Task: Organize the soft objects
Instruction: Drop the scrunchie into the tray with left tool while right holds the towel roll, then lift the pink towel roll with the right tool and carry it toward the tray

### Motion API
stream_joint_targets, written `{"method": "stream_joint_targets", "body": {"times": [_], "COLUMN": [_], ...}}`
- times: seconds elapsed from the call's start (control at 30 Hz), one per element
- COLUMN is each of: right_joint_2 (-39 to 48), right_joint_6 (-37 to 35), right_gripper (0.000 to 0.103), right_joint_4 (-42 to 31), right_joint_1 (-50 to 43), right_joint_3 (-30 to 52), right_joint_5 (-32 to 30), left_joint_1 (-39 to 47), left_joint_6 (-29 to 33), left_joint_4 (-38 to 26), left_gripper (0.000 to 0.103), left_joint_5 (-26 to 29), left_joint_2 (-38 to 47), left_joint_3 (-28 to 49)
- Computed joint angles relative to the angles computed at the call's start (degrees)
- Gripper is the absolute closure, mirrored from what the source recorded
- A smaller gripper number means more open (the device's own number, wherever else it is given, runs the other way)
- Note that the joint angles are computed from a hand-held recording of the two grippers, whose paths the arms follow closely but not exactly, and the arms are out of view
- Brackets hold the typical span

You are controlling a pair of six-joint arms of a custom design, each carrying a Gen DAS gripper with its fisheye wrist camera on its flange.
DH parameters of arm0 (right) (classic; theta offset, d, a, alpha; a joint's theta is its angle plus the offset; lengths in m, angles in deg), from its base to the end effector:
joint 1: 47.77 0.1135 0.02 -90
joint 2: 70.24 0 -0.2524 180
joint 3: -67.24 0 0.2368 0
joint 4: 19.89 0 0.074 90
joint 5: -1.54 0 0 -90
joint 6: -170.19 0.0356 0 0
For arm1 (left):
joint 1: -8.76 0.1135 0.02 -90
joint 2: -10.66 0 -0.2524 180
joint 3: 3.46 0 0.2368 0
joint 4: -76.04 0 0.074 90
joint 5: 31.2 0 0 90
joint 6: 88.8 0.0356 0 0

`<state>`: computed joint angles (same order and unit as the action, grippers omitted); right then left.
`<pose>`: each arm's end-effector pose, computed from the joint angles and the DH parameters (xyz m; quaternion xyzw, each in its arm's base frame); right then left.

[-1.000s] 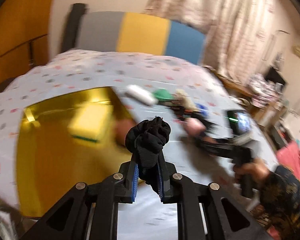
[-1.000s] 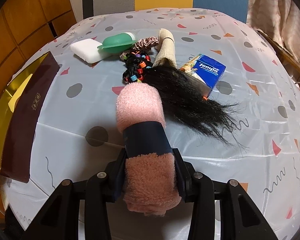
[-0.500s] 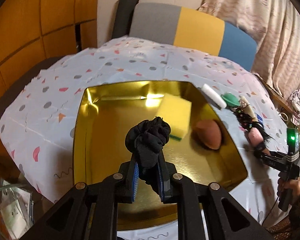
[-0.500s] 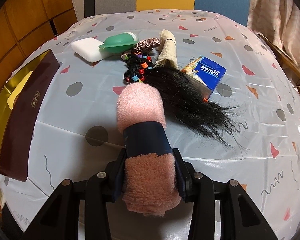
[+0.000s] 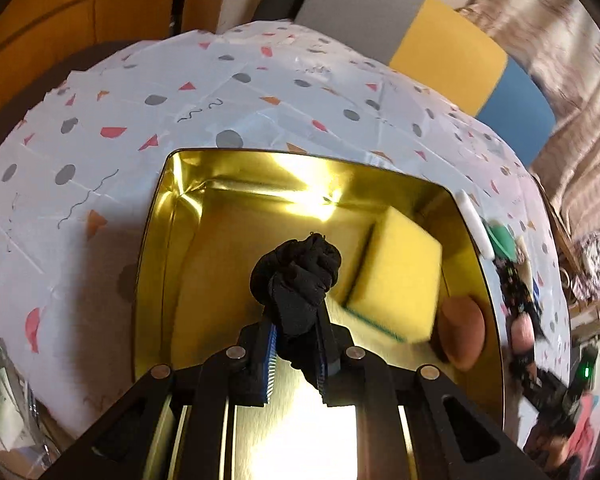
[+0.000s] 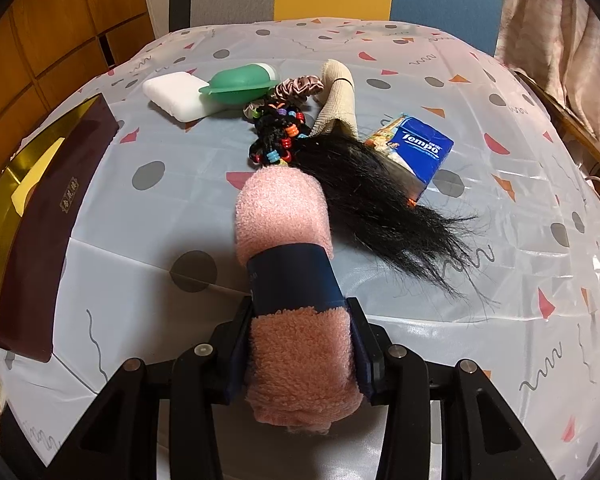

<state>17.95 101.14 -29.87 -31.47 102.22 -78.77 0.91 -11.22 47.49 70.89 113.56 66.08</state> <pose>0.1966 0.0512 0.0788 0.0589 0.9677 -0.0041 0.2451 0.3213 -0.0518 0.1333 -0.0129 0.9650 -0.1430 0.2196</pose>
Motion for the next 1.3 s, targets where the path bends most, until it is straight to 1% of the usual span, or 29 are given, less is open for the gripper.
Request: {"method": "stream_joint_targets", "body": {"times": [0.1, 0.17, 0.2, 0.27, 0.3, 0.37, 0.43, 0.53, 0.6, 0.8, 0.87, 0.9, 0.97, 1.0, 1.07, 1.13, 1.3], "right_joint_2": [0.10, 0.10, 0.10, 0.24, 0.24, 0.23, 0.23, 0.38, 0.42, 0.37, -0.07, -0.20, -0.06, 0.23, 0.54, 0.58, 0.28], "right_joint_6": [-0.13, -0.04, -0.04, -0.11, -0.11, -0.14, -0.04, -0.06, 0.16, -0.18, 0.03, 0.15, 0.03, -0.06, 0.09, 0.30, 0.83], "right_gripper": [0.058, 0.058, 0.058, 0.058, 0.058, 0.057, 0.057, 0.057, 0.057, 0.057, 0.052, 0.050, 0.042, 0.041, 0.039, 0.038, 0.039], "right_joint_4": [-0.26, -0.39, -0.39, -0.27, -0.27, -0.27, -0.32, -0.50, -0.67, -0.90, -0.88, -0.85, -0.62, -0.47, -0.20, 0.26, 1.26], "right_joint_1": [0.13, 0.40, 0.40, 0.39, 0.39, 0.39, 0.39, 0.48, 0.64, -0.12, -0.45, -0.47, 0.29, 1.12, 2.21, 3.00, 1.79], "right_joint_3": [0.23, 0.31, 0.31, 0.37, 0.37, 0.36, 0.39, 0.71, 0.84, 1.21, 1.00, 1.02, 1.17, 1.34, 1.42, 1.44, 0.94], "right_joint_5": [0.18, 0.37, 0.37, 0.34, 0.34, 0.35, 0.32, 0.41, 0.58, -0.26, -0.91, -1.30, -1.02, -0.27, 0.57, 1.27, 0.68], "left_joint_1": [-0.54, -0.62, -0.72, -0.77, -1.05, -1.30, -1.18, -0.50, -0.51, -3.26, -4.27, -5.22, -6.95, -8.36, -11.01, -12.69, -15.79], "left_joint_6": [-0.86, -0.56, -1.63, -2.03, -2.04, -2.35, -2.29, -1.40, -0.73, 1.99, 2.79, 2.70, 2.78, 2.80, 2.98, 2.87, 1.23], "left_joint_4": [-0.78, -1.81, -2.48, -2.99, -3.78, -3.88, -2.49, -1.65, -0.21, 6.24, 6.98, 7.37, 7.76, 8.03, 8.09, 7.75, 5.86], "left_gripper": [0.088, 0.084, 0.084, 0.079, 0.074, 0.072, 0.059, 0.059, 0.059, 0.059, 0.059, 0.059, 0.059, 0.059, 0.059, 0.059, 0.059], "left_joint_5": [-1.18, -1.08, -1.45, -0.62, -0.99, -1.71, -1.20, -1.25, -3.28, -10.85, -11.45, -12.68, -14.27, -15.76, -18.34, -19.62, -20.95], "left_joint_2": [5.22, 8.53, 10.20, 12.35, 13.30, 13.39, 11.99, 8.56, 4.98, -10.45, -14.82, -17.28, -21.42, -24.24, -27.57, -30.41, -34.78], "left_joint_3": [5.27, 8.64, 10.33, 12.54, 13.80, 14.23, 12.74, 9.83, 6.52, -9.34, -13.68, -16.14, -19.74, -22.05, -24.71, -26.60, -29.16]}}
